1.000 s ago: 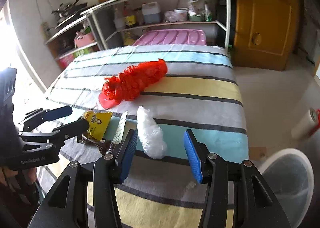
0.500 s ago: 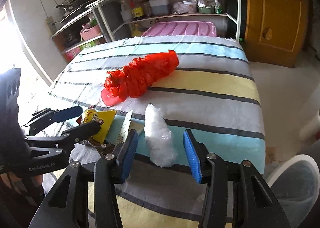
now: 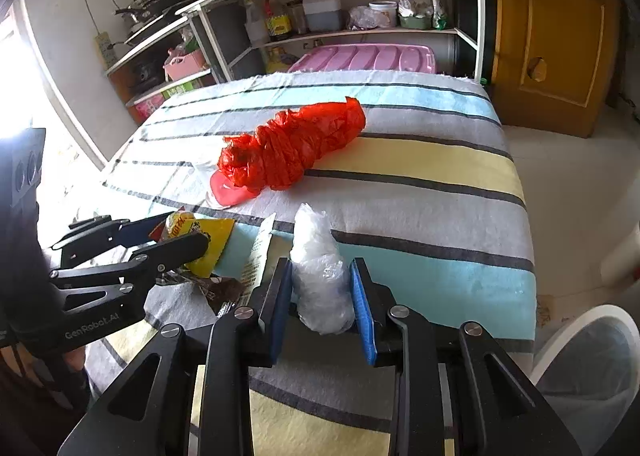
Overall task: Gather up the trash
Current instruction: 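Grasp the yellow snack wrapper with the left tool while the right tool grasps the clear plastic bag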
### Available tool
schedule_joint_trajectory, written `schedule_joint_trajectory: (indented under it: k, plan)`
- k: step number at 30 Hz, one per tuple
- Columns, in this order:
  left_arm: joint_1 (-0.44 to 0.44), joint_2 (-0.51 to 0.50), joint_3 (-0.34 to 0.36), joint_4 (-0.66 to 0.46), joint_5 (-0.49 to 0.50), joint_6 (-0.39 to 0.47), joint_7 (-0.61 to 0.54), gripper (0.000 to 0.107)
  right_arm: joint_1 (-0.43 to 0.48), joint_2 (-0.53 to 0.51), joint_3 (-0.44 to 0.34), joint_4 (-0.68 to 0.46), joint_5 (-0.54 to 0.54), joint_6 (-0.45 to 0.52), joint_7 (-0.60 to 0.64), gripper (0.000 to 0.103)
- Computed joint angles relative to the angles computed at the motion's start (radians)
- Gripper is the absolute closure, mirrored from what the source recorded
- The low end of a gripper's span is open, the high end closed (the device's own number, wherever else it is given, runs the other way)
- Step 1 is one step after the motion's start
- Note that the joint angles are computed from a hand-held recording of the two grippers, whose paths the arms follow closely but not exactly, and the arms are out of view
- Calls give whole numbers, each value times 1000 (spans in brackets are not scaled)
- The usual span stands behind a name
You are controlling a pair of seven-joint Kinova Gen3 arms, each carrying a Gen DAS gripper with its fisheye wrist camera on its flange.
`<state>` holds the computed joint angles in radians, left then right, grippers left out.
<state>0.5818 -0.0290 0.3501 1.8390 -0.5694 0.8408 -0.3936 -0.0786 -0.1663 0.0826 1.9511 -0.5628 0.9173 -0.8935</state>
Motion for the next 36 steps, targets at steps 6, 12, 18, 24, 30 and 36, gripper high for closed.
schedule_joint_trajectory:
  k: [6, 12, 18, 24, 30, 36]
  plan:
    - [-19, -35, 11, 25, -9, -20, 36, 70, 5, -31, 29, 14, -24, 3, 23, 73]
    - [-41, -60, 37, 35, -22, -20, 65, 74, 8, -55, 55, 23, -48, 17, 42, 73]
    - [-49, -60, 60, 24, -30, 5, 72, 74, 18, -76, 81, 30, -73, 32, 53, 73]
    - [-36, -18, 31, 14, 14, 14, 56, 53, 24, -81, 84, 34, -74, 38, 48, 73]
    - [-22, -2, 16, 20, 8, -6, 69, 53, 24, -73, 84, 35, -77, 38, 50, 73]
    - [6, 12, 1, 9, -6, 1, 58, 72, 24, -71, 77, 36, -76, 34, 44, 73]
